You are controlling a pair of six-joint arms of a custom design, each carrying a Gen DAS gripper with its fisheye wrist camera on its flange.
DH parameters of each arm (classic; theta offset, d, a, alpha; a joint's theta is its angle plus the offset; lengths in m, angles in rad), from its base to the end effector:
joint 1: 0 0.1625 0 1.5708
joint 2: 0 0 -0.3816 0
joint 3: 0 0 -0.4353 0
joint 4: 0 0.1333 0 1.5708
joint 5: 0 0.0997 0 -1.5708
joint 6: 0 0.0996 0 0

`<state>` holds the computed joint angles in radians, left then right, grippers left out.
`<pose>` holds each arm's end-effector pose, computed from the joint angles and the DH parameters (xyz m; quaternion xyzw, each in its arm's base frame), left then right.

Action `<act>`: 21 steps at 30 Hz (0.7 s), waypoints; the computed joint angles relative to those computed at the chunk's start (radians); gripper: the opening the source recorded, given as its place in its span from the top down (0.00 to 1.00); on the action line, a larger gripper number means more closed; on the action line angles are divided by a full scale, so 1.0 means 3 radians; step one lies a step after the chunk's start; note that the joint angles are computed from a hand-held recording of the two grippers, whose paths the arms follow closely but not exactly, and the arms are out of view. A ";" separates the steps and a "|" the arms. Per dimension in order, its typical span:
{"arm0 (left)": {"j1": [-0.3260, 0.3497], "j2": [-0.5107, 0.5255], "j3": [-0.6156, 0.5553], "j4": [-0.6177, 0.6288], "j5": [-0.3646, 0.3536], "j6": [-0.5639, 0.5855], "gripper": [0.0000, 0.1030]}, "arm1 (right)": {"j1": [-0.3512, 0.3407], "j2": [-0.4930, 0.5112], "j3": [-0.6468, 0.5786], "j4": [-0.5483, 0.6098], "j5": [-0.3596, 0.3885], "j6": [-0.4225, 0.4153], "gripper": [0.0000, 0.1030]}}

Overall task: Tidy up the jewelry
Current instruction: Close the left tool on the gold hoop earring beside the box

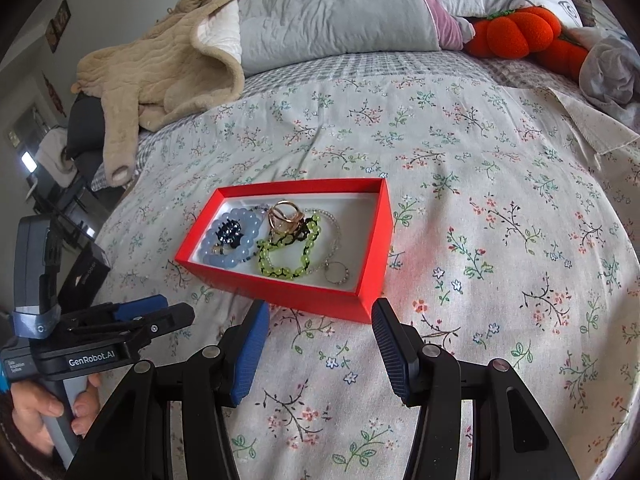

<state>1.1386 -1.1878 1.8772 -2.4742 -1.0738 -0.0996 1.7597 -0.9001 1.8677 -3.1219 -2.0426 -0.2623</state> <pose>-0.0849 -0.6156 0.1752 0.1336 0.9548 -0.1641 0.2087 0.2022 -0.5887 0.0839 0.1428 -0.9227 0.2713 0.2340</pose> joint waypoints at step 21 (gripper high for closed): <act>-0.0074 0.0275 -0.0163 0.0367 0.0000 -0.0339 0.82 | -0.0021 0.0033 -0.0006 0.0097 -0.0080 -0.0002 0.47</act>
<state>1.1163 -1.1051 1.8283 -2.3641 -1.0739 -0.2014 1.7536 -0.8903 1.8657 -3.0927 -2.0667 -0.2628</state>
